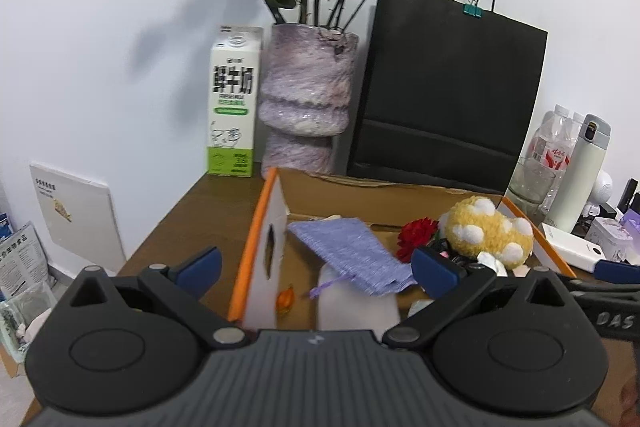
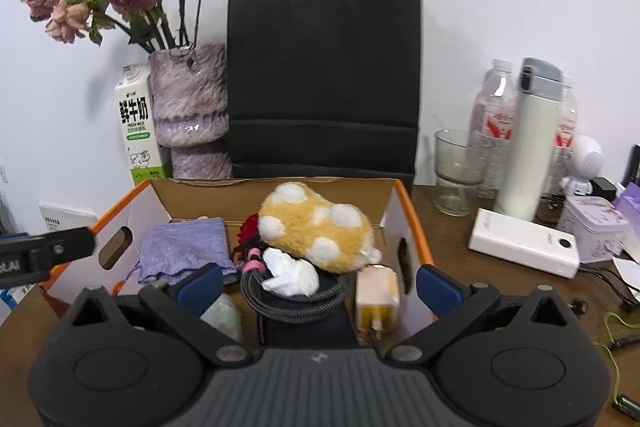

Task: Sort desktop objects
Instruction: 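Carry the orange item and white cloth into the cardboard box and release them, then grasp a white round cap with the left gripper while the right grasps another cap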

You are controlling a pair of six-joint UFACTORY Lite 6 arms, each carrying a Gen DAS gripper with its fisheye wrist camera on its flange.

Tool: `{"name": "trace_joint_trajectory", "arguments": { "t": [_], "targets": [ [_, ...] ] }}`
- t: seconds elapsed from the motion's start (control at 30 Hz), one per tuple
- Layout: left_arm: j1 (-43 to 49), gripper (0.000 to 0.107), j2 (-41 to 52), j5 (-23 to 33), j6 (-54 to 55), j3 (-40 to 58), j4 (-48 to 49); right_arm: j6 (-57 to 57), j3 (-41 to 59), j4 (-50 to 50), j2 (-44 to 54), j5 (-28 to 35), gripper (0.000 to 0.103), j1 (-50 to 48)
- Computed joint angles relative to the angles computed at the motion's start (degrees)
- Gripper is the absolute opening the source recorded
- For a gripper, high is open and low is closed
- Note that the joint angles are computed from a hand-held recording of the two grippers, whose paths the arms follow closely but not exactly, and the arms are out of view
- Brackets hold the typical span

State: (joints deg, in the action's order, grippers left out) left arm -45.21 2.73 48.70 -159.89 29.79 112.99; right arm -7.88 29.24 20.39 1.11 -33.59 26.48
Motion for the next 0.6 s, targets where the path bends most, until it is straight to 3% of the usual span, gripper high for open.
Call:
{"name": "trace_joint_trajectory", "arguments": {
  "t": [0.27, 0.6],
  "targets": [
    [-4.9, 0.103, -6.8, 1.3, 0.9, -9.7, -7.1, -2.6, -11.0, 0.9, -8.9, 0.1, 0.103, 0.6],
    [-7.3, 0.103, 2.3, -2.2, -4.8, -11.1, -5.5, -5.3, -17.5, 7.4, -4.3, -4.2, 0.103, 5.8]
  ]
}}
